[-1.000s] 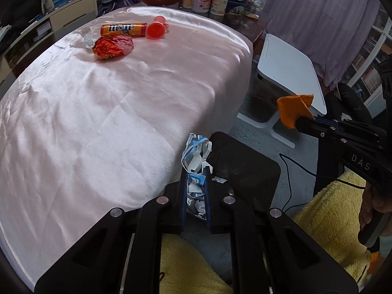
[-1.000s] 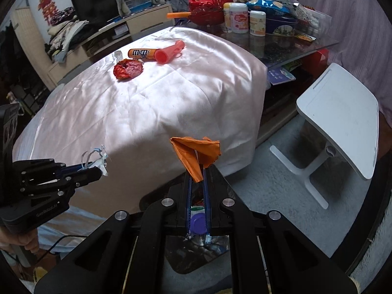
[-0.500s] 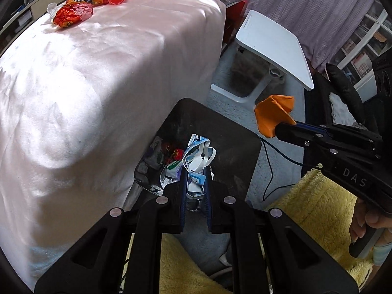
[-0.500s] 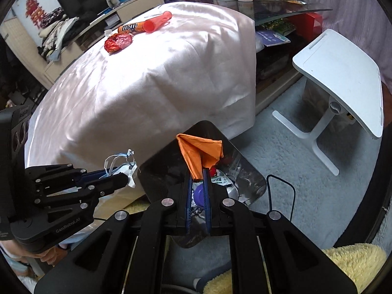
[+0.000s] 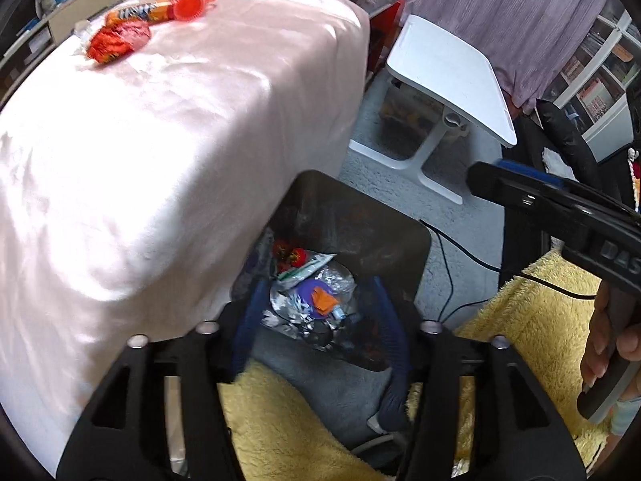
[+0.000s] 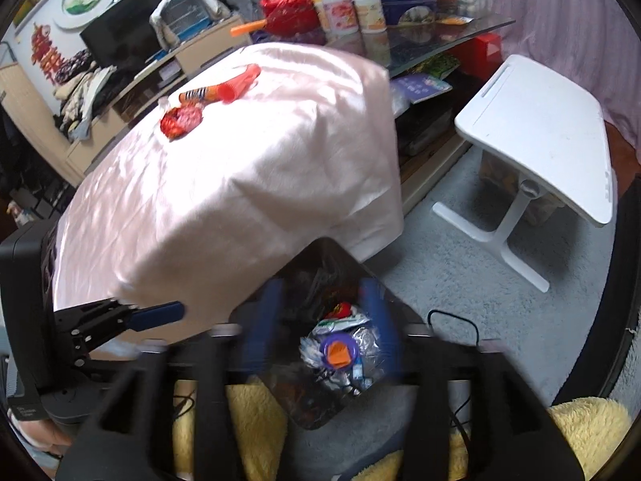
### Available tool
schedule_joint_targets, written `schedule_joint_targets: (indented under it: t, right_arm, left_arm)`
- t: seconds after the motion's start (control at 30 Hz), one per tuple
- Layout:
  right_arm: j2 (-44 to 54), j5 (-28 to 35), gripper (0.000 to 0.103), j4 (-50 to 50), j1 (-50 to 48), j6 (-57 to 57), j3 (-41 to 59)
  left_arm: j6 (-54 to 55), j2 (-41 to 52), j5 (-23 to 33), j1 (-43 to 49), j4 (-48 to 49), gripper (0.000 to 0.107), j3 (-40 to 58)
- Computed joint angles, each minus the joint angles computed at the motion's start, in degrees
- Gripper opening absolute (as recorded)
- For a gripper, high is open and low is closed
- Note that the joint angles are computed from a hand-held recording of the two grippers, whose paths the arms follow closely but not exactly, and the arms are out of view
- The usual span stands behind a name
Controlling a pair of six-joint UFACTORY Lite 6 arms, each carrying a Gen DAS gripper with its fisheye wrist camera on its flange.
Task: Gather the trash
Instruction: 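Drop the plastic wrapper into the bin with the left tool while the right tool drops the orange paper, then grasp the red foil wrapper with the left tool while the right tool grasps the pink cone toy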
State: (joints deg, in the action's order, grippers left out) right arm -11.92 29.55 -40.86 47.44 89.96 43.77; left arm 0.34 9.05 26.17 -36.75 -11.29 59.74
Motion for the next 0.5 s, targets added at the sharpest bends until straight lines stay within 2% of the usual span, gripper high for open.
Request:
schedule_joint_targets:
  t: [0.03,0.07,0.13,0.23,0.5]
  right_arm:
    - [-0.9,1.1,0.084,-2.7,0.5,3.0,-0.4]
    - [-1.6,1.7,0.085,-3.6,0.6,3.7,-0.5]
    - [-2.2,0.9,0.094,-3.0,-0.5,2.5,-0.4]
    - [-2.5,0.1,0.096,-2.4,-1.9,0.9,0.6]
    - [2.7,-0.5,0.096,0.8,-5.1,-8.2,10.5]
  left_arm:
    - [-1.6,-1.1,0.4,0.4,2.1,0.070,-0.1]
    - [-2.8,-2.2,1.0,1.0,3.7,0.077,-0.1]
    - [-4.7,-4.2,2.3,2.4,6.4,0.084,0.1]
    - [-5.8,-6.7,4.2,5.2,8.5,0.095,1.2]
    - [-2.4,-8.7,7.6,13.3,8.0,0.095,6.1]
